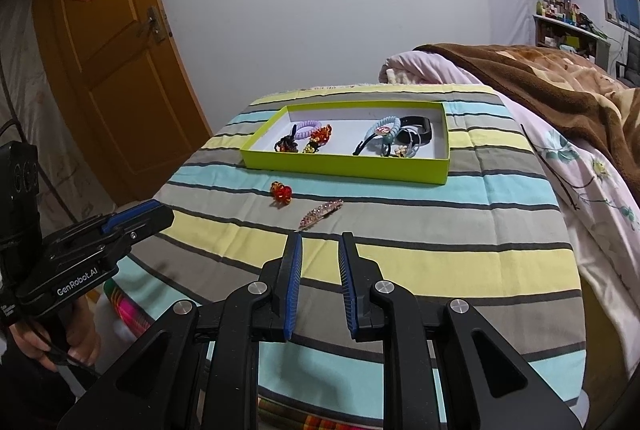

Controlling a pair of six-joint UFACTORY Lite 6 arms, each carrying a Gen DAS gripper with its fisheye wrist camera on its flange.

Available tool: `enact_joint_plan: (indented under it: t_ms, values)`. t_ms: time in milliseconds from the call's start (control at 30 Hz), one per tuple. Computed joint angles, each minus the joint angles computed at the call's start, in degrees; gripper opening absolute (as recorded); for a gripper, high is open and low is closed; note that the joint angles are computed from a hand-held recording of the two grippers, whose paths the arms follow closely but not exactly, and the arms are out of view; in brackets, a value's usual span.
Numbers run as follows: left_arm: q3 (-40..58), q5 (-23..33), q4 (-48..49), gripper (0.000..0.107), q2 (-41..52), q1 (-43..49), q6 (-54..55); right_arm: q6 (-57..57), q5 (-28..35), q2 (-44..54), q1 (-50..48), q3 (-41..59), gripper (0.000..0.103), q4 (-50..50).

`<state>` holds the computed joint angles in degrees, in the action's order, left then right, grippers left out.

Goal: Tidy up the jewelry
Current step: 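Withdraw both open tools from the box back over the bedspread, then grasp pink rhinestone hair clip with right tool while left tool approaches red beaded bow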

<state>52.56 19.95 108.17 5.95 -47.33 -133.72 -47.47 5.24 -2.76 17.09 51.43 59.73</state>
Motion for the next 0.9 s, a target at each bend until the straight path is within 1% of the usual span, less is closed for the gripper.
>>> enact_joint_plan:
  t_ms: [167, 267, 367, 433, 500, 600, 667, 900]
  values:
    - [1.8, -0.5, 1.3, 0.024, 2.7, 1.1, -0.9, -8.8, 0.8, 3.7, -0.7, 2.1, 0.019, 8.7]
    - [2.9, -0.6, 1.9, 0.024, 4.6, 1.7, -1.1, -12.4, 1.3, 6.8, -1.0, 4.2, 0.019, 12.4]
    - [4.2, -1.8, 4.0, 0.024, 6.6, 2.9, -2.8, -15.8, 1.9, 10.5, -1.4, 6.7, 0.020, 15.9]
    - [5.3, -2.4, 5.3, 0.024, 8.1, 3.8, -3.6, -15.0, 2.3, 13.0, -1.5, 8.6, 0.020, 15.3]
    - [6.5, -3.0, 6.3, 0.024, 9.5, 4.6, -4.2, -14.6, 3.0, 16.0, -1.7, 11.2, 0.026, 15.0]
    - [8.1, -4.0, 8.5, 0.024, 11.4, 5.8, -5.8, -13.5, 3.9, 20.0, -1.9, 14.8, 0.026, 14.4]
    - [9.0, -4.7, 10.2, 0.024, 12.4, 6.6, -7.0, -10.9, 4.4, 22.6, -1.9, 17.5, 0.026, 12.3]
    - [10.3, -6.1, 18.0, 0.024, 13.7, 8.9, -13.8, 6.5, 6.3, 31.1, -1.8, 26.9, 0.026, -3.7]
